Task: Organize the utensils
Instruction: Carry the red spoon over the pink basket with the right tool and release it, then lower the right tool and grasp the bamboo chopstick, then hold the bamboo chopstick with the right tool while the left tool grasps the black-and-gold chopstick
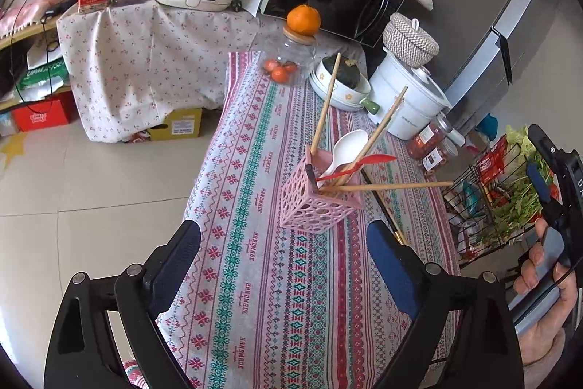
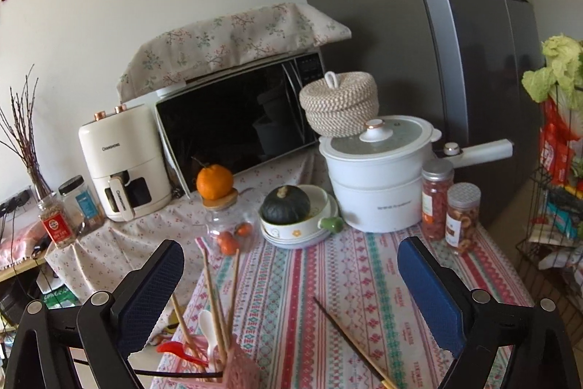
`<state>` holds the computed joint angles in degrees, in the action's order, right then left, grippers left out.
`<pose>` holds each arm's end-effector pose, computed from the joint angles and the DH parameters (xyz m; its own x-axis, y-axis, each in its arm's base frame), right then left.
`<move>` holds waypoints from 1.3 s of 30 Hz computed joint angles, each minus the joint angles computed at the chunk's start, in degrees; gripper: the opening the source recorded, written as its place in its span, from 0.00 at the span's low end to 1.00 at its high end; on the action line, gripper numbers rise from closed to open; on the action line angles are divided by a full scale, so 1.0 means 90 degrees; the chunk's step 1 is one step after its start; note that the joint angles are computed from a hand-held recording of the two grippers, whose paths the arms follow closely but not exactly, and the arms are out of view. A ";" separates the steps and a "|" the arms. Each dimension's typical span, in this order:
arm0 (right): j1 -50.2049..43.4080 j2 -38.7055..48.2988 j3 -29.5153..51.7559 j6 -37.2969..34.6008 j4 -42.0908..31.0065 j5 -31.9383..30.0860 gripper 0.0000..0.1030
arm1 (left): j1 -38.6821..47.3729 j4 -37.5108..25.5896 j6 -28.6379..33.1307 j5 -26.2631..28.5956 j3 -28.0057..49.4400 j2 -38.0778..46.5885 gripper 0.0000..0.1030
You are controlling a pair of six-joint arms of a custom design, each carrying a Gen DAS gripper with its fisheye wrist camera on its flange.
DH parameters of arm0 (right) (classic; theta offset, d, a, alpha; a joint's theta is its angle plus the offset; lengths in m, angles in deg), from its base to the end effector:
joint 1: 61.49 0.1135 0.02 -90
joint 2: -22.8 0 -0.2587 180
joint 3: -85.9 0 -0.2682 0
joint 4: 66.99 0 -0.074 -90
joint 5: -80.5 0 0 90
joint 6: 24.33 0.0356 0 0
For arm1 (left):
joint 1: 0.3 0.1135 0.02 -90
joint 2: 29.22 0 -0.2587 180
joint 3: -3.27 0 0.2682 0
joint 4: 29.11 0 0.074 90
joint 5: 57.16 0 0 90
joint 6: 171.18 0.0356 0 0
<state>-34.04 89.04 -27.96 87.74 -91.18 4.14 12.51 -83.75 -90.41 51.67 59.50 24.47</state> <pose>0.2550 0.1230 0.3051 -0.4349 0.1855 -0.8811 -0.1012 0.9623 0.2526 0.1984 0.0333 0.2489 -0.7568 -0.3278 -0.5655 -0.1397 0.9263 -0.3499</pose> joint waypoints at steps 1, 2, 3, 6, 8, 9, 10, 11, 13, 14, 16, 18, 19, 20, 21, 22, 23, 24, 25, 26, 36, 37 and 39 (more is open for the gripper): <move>-0.0128 -0.0003 -0.0057 -0.0064 -0.0121 -0.0108 0.95 | -0.0207 -0.0016 0.0008 -0.0139 -0.0053 -0.0024 0.91; -0.0256 0.0018 -0.0124 -0.0125 -0.0225 -0.0243 0.95 | -0.0434 -0.0002 -0.0040 -0.0327 -0.0120 -0.0052 0.91; -0.0383 0.0035 -0.0221 -0.0174 -0.0298 -0.0390 0.95 | -0.0668 0.0021 -0.0115 -0.0534 -0.0193 -0.0071 0.91; -0.0763 0.0240 -0.0488 -0.0341 -0.0360 -0.0872 0.95 | -0.1340 0.0092 -0.0340 -0.1002 -0.0421 -0.0017 0.91; -0.1028 0.0673 -0.0376 -0.0590 -0.0572 -0.1307 0.95 | -0.1718 0.0191 -0.0460 -0.1183 -0.0548 0.0132 0.91; -0.1149 0.0911 -0.0281 -0.0723 -0.0680 -0.1512 0.95 | -0.1942 0.0261 -0.0575 -0.1336 -0.0602 0.0224 0.91; -0.1287 0.1118 -0.0214 -0.0842 -0.0733 -0.1696 0.95 | -0.2155 0.0352 -0.0698 -0.1482 -0.0655 0.0338 0.91; -0.1409 0.1277 -0.0185 -0.0904 -0.0742 -0.1807 0.95 | -0.2373 0.0450 -0.0843 -0.1624 -0.0697 0.0462 0.91; -0.1693 0.1599 -0.0082 -0.1047 -0.0795 -0.2011 0.95 | -0.2842 0.0655 -0.1193 -0.1887 -0.0757 0.0739 0.91; -0.1827 0.1751 -0.0012 -0.1120 -0.0845 -0.2113 0.95 | -0.3069 0.0745 -0.1348 -0.1954 -0.0753 0.0921 0.91; -0.2083 0.2155 0.0180 -0.1367 -0.0953 -0.2491 0.95 | -0.3487 0.0932 -0.1599 -0.1973 -0.0706 0.1302 0.91; -0.2263 0.2612 0.0372 -0.1529 -0.1018 -0.2848 0.93 | -0.3869 0.1079 -0.1777 -0.1971 -0.0563 0.1752 0.91; -0.2311 0.2880 0.0530 -0.1583 -0.1117 -0.2975 0.89 | -0.4036 0.1134 -0.1849 -0.1981 -0.0473 0.1989 0.91; -0.2351 0.3164 0.0704 -0.1642 -0.1229 -0.3131 0.85 | -0.4165 0.1193 -0.1904 -0.1991 -0.0387 0.2204 0.91; -0.2385 0.3414 0.0854 -0.1669 -0.1295 -0.3308 0.82 | -0.4266 0.1246 -0.1947 -0.2016 -0.0308 0.2378 0.91; -0.2406 0.3653 0.1004 -0.1691 -0.1350 -0.3475 0.76 | -0.4344 0.1306 -0.1989 -0.2065 -0.0240 0.2528 0.91; -0.2405 0.3897 0.1183 -0.1733 -0.1448 -0.3610 0.71 | -0.4397 0.1376 -0.2023 -0.2112 -0.0177 0.2665 0.91; -0.2375 0.4118 0.1364 -0.1779 -0.1543 -0.3693 0.69 | -0.4430 0.1430 -0.2052 -0.2146 -0.0132 0.2752 0.91; -0.2338 0.4312 0.1511 -0.1811 -0.1575 -0.3745 0.62 | -0.4481 0.1495 -0.2096 -0.2185 -0.0093 0.2839 0.91; -0.2309 0.4503 0.1671 -0.1835 -0.1607 -0.3794 0.54 | -0.4511 0.1542 -0.2109 -0.2219 -0.0061 0.2910 0.91; -0.2147 0.5890 0.2866 -0.1899 -0.1902 -0.4058 0.13 | -0.4863 0.1794 -0.1956 -0.2383 0.0282 0.3658 0.88; -0.2163 0.5908 0.2911 -0.1890 -0.1952 -0.4009 0.07 | -0.4894 0.1833 -0.1931 -0.2371 0.0306 0.3717 0.86; -0.2241 0.5927 0.2964 -0.1875 -0.2031 -0.3963 0.07 | -0.4970 0.1893 -0.1893 -0.2370 0.0364 0.3831 0.84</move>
